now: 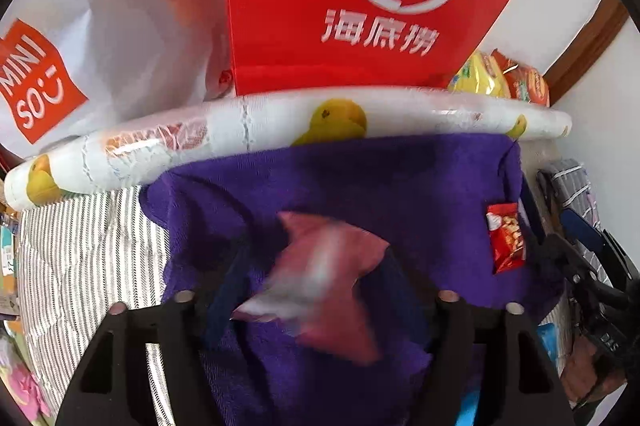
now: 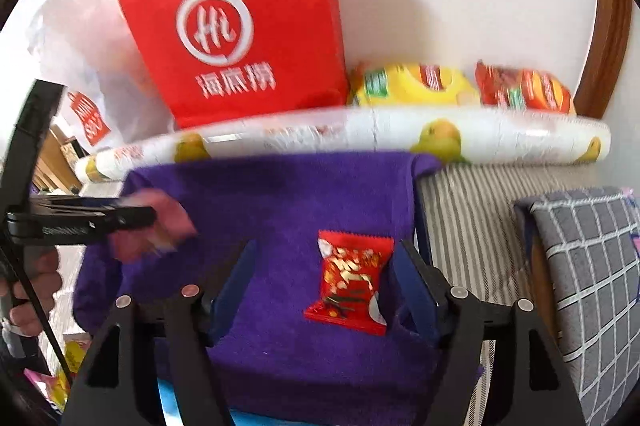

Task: Organize snacks
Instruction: 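Open the right tool dropping the red packet while the left tool drops the pink packet on the towel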

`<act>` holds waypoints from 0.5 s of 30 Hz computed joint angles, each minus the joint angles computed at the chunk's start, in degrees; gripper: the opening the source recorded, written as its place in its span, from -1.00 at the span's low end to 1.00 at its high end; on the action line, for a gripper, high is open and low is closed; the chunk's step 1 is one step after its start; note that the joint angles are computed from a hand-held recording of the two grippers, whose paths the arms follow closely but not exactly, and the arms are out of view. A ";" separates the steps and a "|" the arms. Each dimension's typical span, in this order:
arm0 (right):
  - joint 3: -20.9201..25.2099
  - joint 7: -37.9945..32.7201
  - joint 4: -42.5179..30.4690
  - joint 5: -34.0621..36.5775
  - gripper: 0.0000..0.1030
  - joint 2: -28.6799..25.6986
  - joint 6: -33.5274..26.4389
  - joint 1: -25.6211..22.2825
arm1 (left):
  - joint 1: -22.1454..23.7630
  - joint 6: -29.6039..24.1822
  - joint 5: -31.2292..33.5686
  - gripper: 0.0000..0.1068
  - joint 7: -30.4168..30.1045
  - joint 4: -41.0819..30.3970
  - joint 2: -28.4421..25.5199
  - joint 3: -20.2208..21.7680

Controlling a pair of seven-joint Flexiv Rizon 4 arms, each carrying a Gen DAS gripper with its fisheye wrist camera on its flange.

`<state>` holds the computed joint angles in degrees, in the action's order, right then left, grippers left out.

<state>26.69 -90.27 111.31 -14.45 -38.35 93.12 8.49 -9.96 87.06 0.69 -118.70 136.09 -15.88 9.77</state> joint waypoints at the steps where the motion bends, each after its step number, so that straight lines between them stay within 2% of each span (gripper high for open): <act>1: 1.02 -0.33 0.27 0.12 0.42 0.23 0.45 -0.84 | -0.85 0.01 0.79 0.44 -0.64 -0.08 0.38 1.02; 2: 1.98 -0.35 0.47 0.33 0.43 0.47 0.90 -1.53 | -2.31 -0.20 2.27 0.45 -1.85 -0.33 1.03 2.69; 3: 2.63 -0.11 0.58 0.51 0.45 0.68 1.01 -1.96 | -2.18 0.00 2.71 0.45 -2.00 -0.06 1.67 2.63; 6: 4.11 0.96 2.05 1.35 0.45 2.44 1.10 -3.30 | 0.31 1.33 1.27 0.45 -0.45 1.37 3.38 -0.51; 10: 0.43 3.21 6.30 2.02 0.45 6.66 4.25 -0.83 | 4.81 4.67 -4.03 0.45 5.12 4.65 6.05 -7.23; 13: -1.89 5.04 10.27 1.69 0.45 10.12 6.45 0.35 | 4.07 5.10 -5.51 0.45 7.06 4.89 7.09 -8.15; 15: -5.96 6.44 13.26 1.73 0.45 12.66 8.42 3.66 | 0.86 4.16 -2.40 0.45 5.10 3.83 7.85 -4.76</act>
<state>20.74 -83.83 124.57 -12.72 -25.69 101.54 12.15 -9.09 91.22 -1.72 -113.60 139.91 -8.03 5.01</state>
